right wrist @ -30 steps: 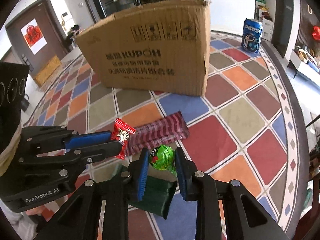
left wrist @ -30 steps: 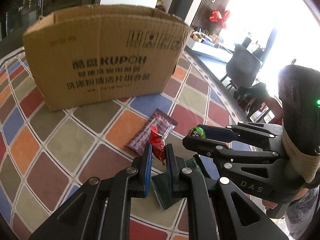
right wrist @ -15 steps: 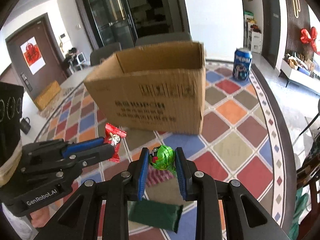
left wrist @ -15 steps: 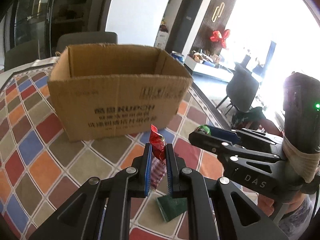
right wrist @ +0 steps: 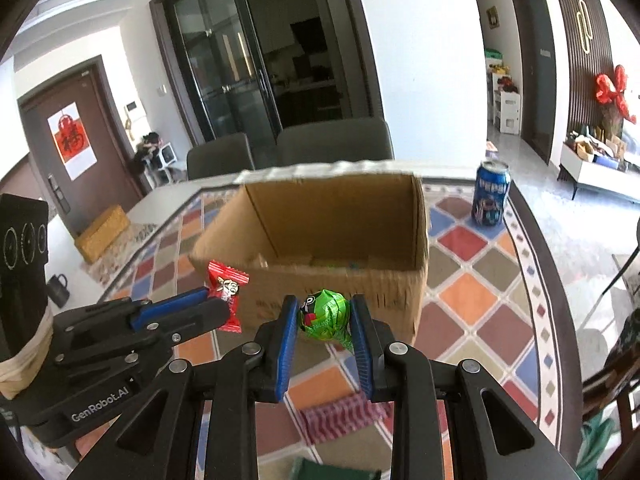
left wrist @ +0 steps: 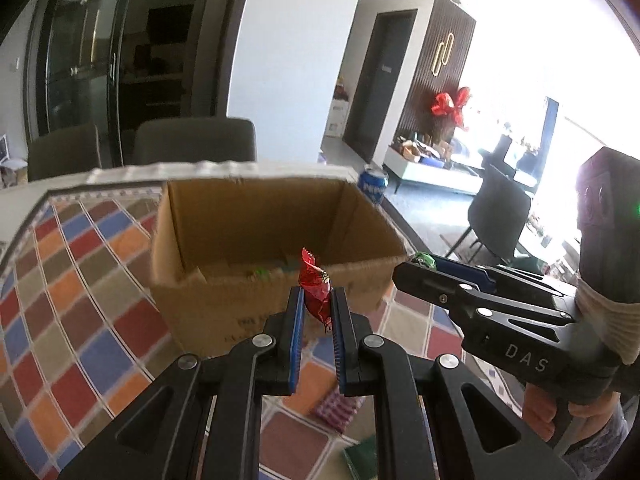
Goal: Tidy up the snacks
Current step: 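Carry both items over the box and open both tools to drop them in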
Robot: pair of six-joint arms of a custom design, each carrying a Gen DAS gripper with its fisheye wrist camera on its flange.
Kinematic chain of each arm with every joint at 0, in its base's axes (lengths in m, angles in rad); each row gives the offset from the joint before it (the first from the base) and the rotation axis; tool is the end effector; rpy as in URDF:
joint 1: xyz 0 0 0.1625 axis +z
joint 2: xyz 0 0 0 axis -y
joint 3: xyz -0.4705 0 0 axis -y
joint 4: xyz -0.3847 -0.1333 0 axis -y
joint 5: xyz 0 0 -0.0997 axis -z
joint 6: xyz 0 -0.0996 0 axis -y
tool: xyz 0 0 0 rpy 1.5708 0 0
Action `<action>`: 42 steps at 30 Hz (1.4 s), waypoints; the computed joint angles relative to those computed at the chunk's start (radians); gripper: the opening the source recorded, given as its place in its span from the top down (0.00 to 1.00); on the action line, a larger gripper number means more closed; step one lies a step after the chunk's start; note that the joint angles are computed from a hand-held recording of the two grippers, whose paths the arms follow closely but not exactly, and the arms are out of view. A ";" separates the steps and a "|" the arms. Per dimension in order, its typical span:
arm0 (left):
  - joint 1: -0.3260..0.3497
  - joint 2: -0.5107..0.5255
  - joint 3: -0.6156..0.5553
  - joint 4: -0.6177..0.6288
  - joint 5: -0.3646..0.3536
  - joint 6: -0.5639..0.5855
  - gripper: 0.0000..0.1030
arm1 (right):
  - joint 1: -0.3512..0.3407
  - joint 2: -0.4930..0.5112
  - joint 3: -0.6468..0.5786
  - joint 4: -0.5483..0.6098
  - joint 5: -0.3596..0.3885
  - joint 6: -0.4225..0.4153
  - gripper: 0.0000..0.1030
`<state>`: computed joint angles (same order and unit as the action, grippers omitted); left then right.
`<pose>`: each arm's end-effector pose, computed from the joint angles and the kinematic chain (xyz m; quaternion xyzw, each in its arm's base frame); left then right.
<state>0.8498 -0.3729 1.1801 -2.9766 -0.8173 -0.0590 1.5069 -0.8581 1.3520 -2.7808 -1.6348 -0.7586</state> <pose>-0.3949 -0.7545 0.0522 0.1862 0.8755 -0.3872 0.2209 0.0764 -0.7933 0.3266 0.3081 -0.8840 0.3091 0.1675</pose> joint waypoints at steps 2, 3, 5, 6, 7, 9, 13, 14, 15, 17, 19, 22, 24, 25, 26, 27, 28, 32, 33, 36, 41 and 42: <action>0.000 0.000 -0.017 -0.003 0.007 0.015 0.86 | 0.010 0.009 -0.023 0.005 0.004 0.002 0.73; 0.000 0.002 -0.030 -0.007 0.014 0.028 0.86 | 0.014 0.013 -0.035 0.014 0.006 0.004 0.73; 0.000 0.002 -0.043 -0.013 0.020 0.043 0.86 | 0.023 0.022 -0.060 0.029 0.011 0.012 0.73; 0.000 0.002 -0.046 -0.014 0.022 0.045 0.86 | 0.027 0.026 -0.069 0.033 0.013 0.010 0.73; 0.001 0.003 -0.058 -0.010 0.024 0.051 0.86 | 0.030 0.027 -0.072 0.033 0.014 0.008 0.73; 0.000 0.006 -0.068 -0.013 0.036 0.065 0.86 | 0.040 0.036 -0.096 0.047 0.017 0.008 0.73; 0.005 0.014 -0.105 0.004 0.050 0.086 0.86 | 0.056 0.056 -0.140 0.071 0.011 0.003 0.73; 0.007 0.017 -0.117 0.011 0.052 0.090 0.86 | 0.061 0.066 -0.160 0.084 0.007 0.002 0.73; 0.009 0.018 -0.123 0.015 0.053 0.092 0.86 | 0.065 0.077 -0.184 0.102 0.002 0.005 0.73; 0.015 0.024 -0.144 0.026 0.056 0.099 0.86 | 0.072 0.093 -0.220 0.131 -0.007 0.012 0.73; 0.020 0.031 -0.168 0.044 0.059 0.103 0.86 | 0.076 0.109 -0.247 0.143 -0.017 0.012 0.73; 0.031 0.046 -0.212 0.076 0.063 0.109 0.86 | 0.080 0.132 -0.286 0.164 -0.032 0.017 0.73; 0.036 0.056 -0.235 0.092 0.066 0.115 0.86 | 0.081 0.152 -0.316 0.175 -0.045 0.018 0.73; 0.040 0.063 -0.253 0.104 0.065 0.118 0.86 | 0.080 0.155 -0.320 0.175 -0.048 0.019 0.73; 0.044 0.068 -0.266 0.114 0.064 0.120 0.86 | 0.080 0.163 -0.332 0.180 -0.051 0.019 0.73; 0.048 0.079 -0.288 0.129 0.066 0.126 0.86 | 0.080 0.172 -0.345 0.187 -0.055 0.019 0.73; 0.051 0.084 -0.300 0.138 0.068 0.129 0.86 | 0.079 0.179 -0.356 0.193 -0.058 0.020 0.73; 0.062 0.108 -0.353 0.180 0.068 0.128 0.86 | 0.079 0.211 -0.408 0.219 -0.072 0.023 0.73; 0.066 0.115 -0.370 0.192 0.070 0.130 0.86 | 0.079 0.220 -0.421 0.224 -0.077 0.024 0.73; 0.072 0.128 -0.402 0.219 0.085 0.136 0.85 | 0.080 0.236 -0.444 0.231 -0.087 0.026 0.73; 0.071 0.133 -0.414 0.231 0.111 0.146 0.79 | 0.085 0.254 -0.461 0.214 -0.117 0.023 0.66; 0.068 0.130 -0.404 0.225 0.120 0.152 0.78 | 0.086 0.255 -0.459 0.206 -0.125 0.027 0.58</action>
